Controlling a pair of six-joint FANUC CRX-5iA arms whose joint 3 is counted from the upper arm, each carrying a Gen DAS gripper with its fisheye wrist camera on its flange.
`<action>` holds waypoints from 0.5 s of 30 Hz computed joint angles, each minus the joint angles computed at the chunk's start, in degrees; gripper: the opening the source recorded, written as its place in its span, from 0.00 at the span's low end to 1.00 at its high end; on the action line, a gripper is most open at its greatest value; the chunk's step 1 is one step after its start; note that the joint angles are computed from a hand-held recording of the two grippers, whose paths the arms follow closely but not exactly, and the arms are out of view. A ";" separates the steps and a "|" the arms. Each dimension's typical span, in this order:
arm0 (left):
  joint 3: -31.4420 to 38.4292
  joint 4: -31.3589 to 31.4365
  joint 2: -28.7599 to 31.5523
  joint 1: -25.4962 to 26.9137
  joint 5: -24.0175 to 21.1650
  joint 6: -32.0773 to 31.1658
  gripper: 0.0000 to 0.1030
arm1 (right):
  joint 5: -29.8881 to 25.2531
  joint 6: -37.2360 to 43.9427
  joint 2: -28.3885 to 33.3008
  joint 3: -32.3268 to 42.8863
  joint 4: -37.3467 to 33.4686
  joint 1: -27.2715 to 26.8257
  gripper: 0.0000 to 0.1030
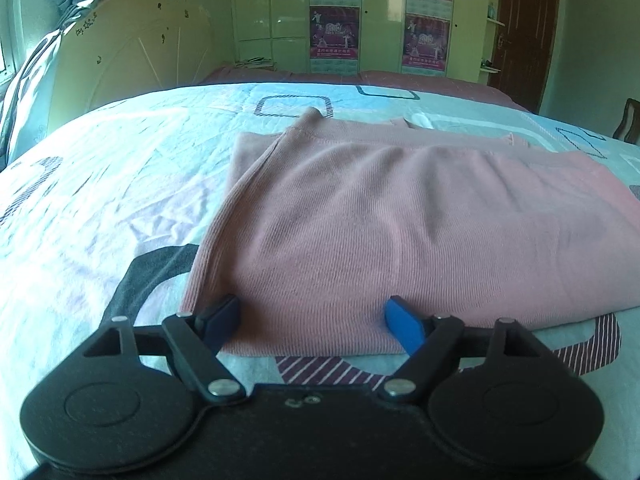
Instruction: Fold small clothes
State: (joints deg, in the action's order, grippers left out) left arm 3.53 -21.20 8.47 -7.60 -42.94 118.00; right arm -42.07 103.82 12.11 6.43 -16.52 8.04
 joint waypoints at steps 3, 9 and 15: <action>0.66 -0.33 0.03 -0.55 -1.88 0.01 0.78 | 0.17 2.08 -0.09 -0.05 -2.31 -0.85 0.11; 3.50 2.29 1.62 0.07 -5.94 -4.54 0.78 | 0.35 4.08 -0.04 -0.32 0.14 0.20 0.11; 0.17 3.06 -1.80 -0.54 -5.39 1.21 0.72 | -5.85 4.44 1.48 4.17 -5.18 -2.39 0.18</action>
State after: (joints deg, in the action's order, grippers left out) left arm 3.69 -18.14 6.68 -8.13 -48.33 119.21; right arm -47.92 108.27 13.59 10.60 -21.69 5.65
